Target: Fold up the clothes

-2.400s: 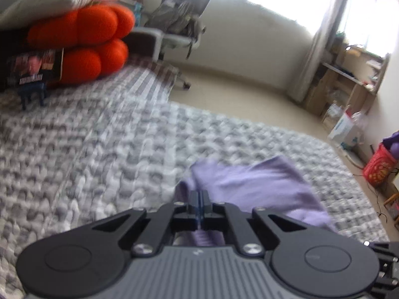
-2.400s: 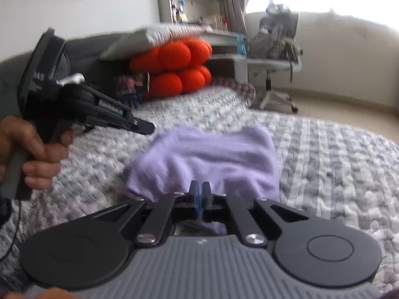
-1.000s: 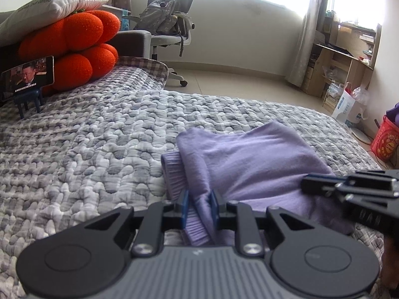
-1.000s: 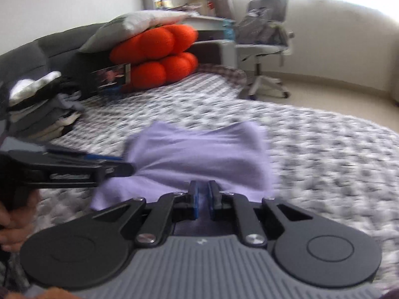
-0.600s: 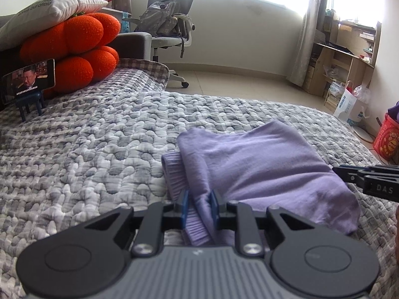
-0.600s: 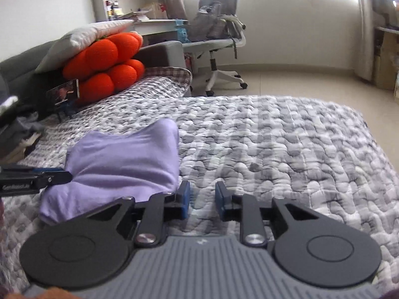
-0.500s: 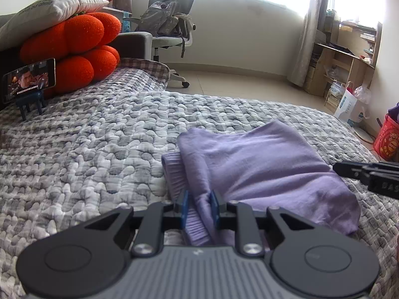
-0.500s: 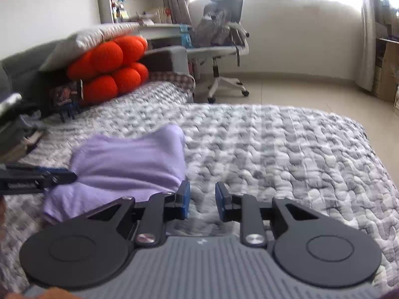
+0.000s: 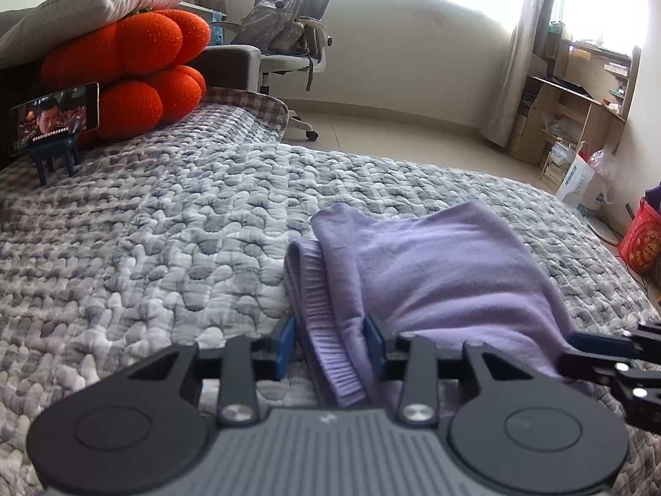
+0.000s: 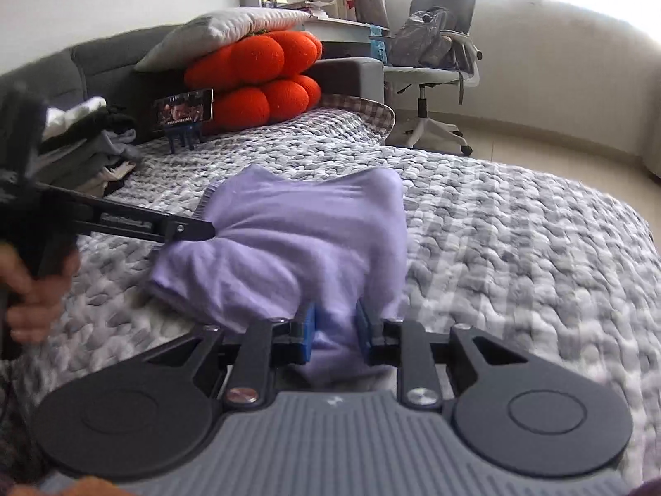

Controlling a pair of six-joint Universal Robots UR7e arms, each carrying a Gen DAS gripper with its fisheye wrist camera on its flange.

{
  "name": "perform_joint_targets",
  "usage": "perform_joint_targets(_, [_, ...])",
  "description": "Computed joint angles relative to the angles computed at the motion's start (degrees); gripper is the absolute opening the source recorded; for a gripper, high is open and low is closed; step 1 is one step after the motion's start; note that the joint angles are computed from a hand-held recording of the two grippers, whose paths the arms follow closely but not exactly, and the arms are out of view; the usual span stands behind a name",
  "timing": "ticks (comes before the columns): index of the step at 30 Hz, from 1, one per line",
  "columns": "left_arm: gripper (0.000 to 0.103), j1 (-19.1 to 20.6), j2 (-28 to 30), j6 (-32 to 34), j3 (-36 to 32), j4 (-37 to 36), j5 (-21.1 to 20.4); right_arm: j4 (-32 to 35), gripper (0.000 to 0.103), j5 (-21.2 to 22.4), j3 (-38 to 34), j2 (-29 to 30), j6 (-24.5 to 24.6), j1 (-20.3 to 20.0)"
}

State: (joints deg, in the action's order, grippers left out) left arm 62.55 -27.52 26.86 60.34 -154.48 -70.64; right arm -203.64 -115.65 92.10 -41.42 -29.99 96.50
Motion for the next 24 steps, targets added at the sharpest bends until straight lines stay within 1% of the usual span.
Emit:
perform_joint_targets(3, [0.039,0.1,-0.1,-0.7,-0.3,0.7,-0.3,-0.2,0.026,-0.5,1.7,-0.8,-0.3,0.2])
perform_joint_targets(7, [0.039,-0.3,0.0,0.4,0.3,-0.5,0.7,-0.1,0.025,-1.0,2.4,-1.6,-1.6,0.8])
perform_joint_targets(10, [0.039,-0.2,0.3,0.4,-0.2,-0.2,0.7,-0.9,0.026,2.3,1.1,-2.4,-1.0,0.8])
perform_joint_targets(12, [0.039,-0.2,0.4,0.4,-0.4,-0.2,0.6,1.5,0.026,4.6,-1.9,-2.3,-0.3,0.3])
perform_joint_targets(14, [0.039,-0.1,0.4,0.4,-0.4,-0.1,0.5,5.9,0.026,5.2,-6.2,-1.4,1.3,-0.3])
perform_joint_targets(17, [0.039,-0.1,0.4,0.3,-0.5,0.0,0.2,15.5,0.026,7.0,-13.4,0.4,5.1,-1.8])
perform_joint_targets(19, [0.039,0.0,0.4,0.3,-0.4,-0.2,0.1,19.3,0.025,5.3,-17.8,2.6,5.4,-2.4])
perform_joint_targets(21, [0.039,0.0,0.4,0.1,-0.2,-0.5,-0.1,22.9,0.018,3.2,-22.6,5.1,5.4,-2.9])
perform_joint_targets(22, [0.039,0.0,0.4,0.1,-0.1,-0.7,-0.2,22.4,0.016,3.6,-23.5,5.7,5.2,-3.2])
perform_joint_targets(24, [0.039,0.0,0.3,0.2,0.0,-0.8,-0.2,21.6,0.013,5.0,-23.6,5.7,6.7,-3.9])
